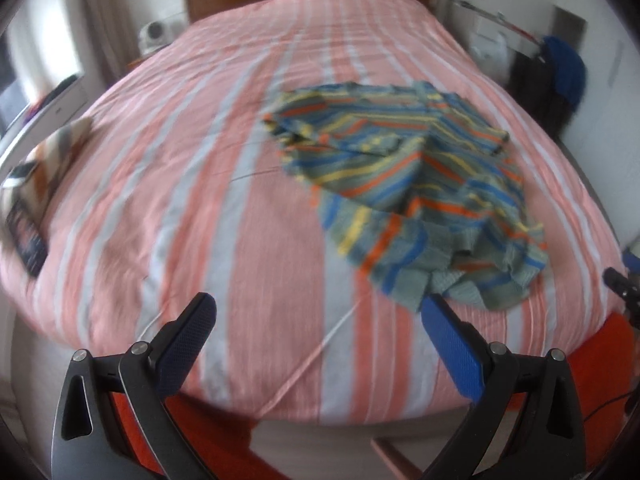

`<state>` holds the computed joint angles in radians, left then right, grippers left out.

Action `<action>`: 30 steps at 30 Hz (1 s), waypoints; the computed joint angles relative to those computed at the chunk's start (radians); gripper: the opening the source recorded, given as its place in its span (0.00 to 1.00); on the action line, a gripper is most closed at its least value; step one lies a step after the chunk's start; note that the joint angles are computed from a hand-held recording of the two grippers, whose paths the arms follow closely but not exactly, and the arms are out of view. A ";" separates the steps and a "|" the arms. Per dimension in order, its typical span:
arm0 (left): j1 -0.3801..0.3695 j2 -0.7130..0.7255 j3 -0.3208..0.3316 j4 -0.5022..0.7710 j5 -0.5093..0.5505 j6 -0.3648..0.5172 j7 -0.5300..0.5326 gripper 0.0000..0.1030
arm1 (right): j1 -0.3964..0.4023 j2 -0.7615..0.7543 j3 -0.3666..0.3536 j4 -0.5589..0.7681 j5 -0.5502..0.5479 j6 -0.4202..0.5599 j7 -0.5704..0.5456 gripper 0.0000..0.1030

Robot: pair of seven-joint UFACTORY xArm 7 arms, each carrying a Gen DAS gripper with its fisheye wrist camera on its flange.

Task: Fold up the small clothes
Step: 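Grasp the sweater hem with the left gripper while the right gripper grasps the hem too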

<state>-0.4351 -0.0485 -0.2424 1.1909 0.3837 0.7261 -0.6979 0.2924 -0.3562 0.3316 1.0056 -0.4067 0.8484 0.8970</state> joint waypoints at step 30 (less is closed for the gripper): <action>0.050 -0.208 0.037 -0.301 -0.453 0.018 0.313 0.05 | 0.070 -0.042 -0.109 -0.242 0.473 -0.134 -0.280 0.15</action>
